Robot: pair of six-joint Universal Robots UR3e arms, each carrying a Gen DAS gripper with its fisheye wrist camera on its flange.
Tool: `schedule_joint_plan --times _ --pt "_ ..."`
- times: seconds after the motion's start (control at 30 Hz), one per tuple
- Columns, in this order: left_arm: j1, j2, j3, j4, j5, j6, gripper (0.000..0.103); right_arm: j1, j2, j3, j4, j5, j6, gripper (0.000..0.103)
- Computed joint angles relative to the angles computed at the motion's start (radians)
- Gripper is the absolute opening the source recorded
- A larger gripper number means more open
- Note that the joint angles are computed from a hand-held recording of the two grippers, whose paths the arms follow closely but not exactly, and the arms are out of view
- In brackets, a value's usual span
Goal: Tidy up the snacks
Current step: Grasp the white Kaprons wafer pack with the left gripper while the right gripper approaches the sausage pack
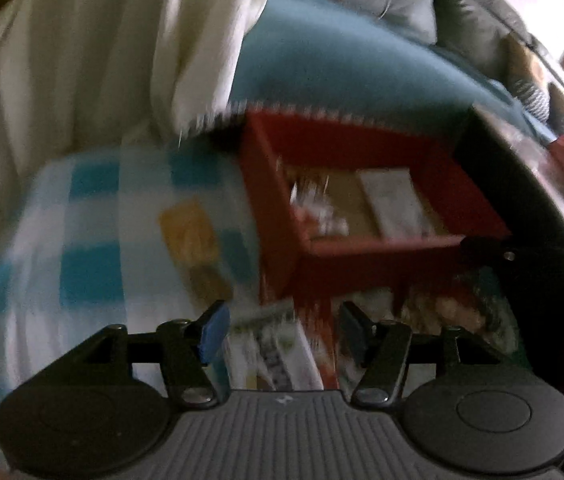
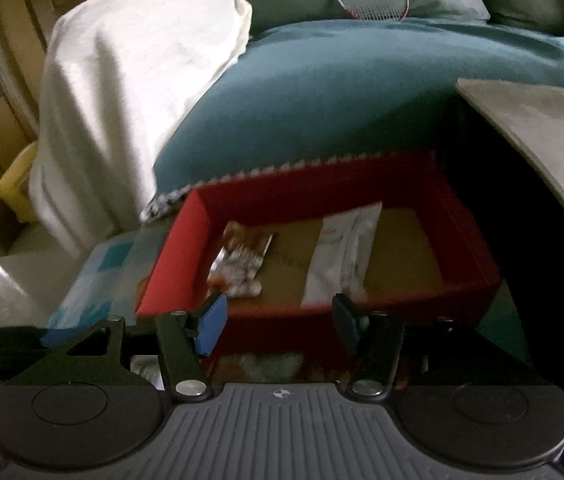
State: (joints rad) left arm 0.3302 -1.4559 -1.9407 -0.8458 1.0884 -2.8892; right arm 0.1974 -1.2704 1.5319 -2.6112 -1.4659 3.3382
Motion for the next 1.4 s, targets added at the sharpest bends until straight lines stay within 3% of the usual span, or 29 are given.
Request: schedule_joint_plan --times 0.13,0.33,0.37,0.4,0.47,0.57,0.7,0.77,0.87,0.93,1.0,1.13,1.2,1.3,1.4 --pt "-0.063 -0.021 -0.032 0.035 0.052 -0.052 0.054 0.029 -0.060 0.085 0.002 -0.008 0.014 0.067" --pt "-0.157 -0.087 -0.065 0.193 0.154 -0.135 0.057 0.044 -0.068 0.133 0.010 0.001 0.002 0.068" --pt "-0.154 -0.080 -0.080 0.211 0.162 -0.143 0.053 0.046 -0.064 0.133 0.011 0.004 -0.004 0.068" --pt "-0.148 -0.060 -0.101 0.217 0.169 -0.135 0.041 0.048 -0.055 0.126 0.015 0.005 -0.008 0.068" --pt "-0.117 -0.026 -0.130 0.204 0.149 -0.094 0.035 0.050 -0.038 0.108 0.026 0.010 -0.017 0.068" --pt "-0.037 0.063 -0.180 0.125 0.081 -0.029 0.028 0.054 0.004 0.055 0.063 0.023 -0.032 0.068" --pt "0.053 0.192 -0.217 -0.049 0.027 0.087 0.009 0.078 0.076 -0.023 0.131 0.021 -0.050 0.068" --pt "0.091 0.236 -0.234 -0.107 0.003 0.146 0.009 0.095 0.106 -0.055 0.150 0.001 -0.060 0.068" --pt "0.094 0.266 -0.270 -0.056 0.012 0.194 0.012 0.116 0.154 -0.102 0.172 -0.022 -0.103 0.068" --pt "0.093 0.251 -0.259 -0.052 0.003 0.213 0.033 0.123 0.185 -0.136 0.186 -0.024 -0.135 0.071" --pt "0.078 0.212 -0.257 0.004 0.015 0.174 0.044 0.128 0.223 -0.170 0.197 -0.028 -0.172 0.073" --pt "-0.028 0.070 -0.255 0.240 0.124 0.118 0.043 0.147 0.287 -0.198 0.145 -0.081 -0.242 0.075" --pt "-0.051 0.063 -0.266 0.283 0.165 0.129 0.037 0.147 0.298 -0.217 0.157 -0.073 -0.231 0.071" --pt "0.009 0.143 -0.282 0.169 0.113 0.191 0.033 0.162 0.277 -0.222 0.215 -0.090 -0.243 0.065" --pt "0.101 0.258 -0.291 -0.035 0.038 0.284 0.021 0.147 0.194 -0.121 0.219 -0.029 -0.227 0.061"
